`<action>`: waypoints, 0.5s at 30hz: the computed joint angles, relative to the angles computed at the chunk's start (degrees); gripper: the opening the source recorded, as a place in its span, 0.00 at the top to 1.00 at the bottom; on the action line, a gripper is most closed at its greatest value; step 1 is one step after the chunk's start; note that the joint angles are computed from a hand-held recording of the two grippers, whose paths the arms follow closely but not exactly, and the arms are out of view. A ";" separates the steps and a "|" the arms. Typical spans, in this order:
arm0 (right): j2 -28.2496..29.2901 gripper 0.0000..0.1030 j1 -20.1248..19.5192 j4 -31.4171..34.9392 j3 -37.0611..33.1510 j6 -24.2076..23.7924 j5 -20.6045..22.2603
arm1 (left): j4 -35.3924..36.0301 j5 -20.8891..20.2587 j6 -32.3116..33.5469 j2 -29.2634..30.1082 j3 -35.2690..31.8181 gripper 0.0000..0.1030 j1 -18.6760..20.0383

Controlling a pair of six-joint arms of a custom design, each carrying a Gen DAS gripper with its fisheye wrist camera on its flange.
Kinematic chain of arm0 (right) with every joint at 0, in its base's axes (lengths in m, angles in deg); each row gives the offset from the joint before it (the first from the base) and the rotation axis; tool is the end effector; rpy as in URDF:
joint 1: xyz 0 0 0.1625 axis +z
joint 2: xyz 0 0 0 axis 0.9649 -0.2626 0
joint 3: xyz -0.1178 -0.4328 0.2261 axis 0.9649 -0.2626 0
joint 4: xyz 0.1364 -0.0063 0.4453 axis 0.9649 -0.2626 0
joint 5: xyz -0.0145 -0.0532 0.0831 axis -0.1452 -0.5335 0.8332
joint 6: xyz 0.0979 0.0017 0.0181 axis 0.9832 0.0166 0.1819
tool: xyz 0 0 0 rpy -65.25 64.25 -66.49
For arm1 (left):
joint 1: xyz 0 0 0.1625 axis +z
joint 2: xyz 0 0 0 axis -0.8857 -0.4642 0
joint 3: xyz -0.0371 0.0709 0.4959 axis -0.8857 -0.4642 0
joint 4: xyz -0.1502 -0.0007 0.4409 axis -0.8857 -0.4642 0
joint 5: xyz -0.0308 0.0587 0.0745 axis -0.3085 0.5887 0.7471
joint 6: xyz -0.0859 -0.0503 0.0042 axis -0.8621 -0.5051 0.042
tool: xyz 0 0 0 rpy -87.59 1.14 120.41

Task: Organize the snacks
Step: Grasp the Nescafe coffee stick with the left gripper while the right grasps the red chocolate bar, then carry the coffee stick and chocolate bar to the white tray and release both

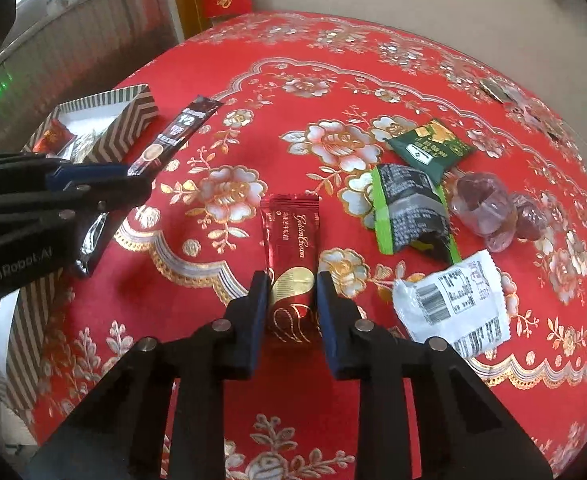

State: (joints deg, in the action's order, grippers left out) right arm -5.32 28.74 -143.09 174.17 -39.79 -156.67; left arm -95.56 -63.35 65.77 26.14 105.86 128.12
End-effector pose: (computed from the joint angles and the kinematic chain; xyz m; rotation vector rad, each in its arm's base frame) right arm 0.2127 -0.6287 -0.0090 0.1052 -2.2787 0.6891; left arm -0.1145 -0.7019 0.1624 1.0226 2.3914 -0.2643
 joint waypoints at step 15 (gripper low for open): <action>-2.40 0.77 1.00 -10.34 6.26 0.52 5.81 | -9.63 1.31 2.09 -3.42 5.75 0.79 -2.04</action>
State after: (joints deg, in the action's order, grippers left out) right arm -7.73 29.74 -153.43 180.43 -39.27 -150.86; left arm -105.18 -62.03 67.86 22.72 111.60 126.08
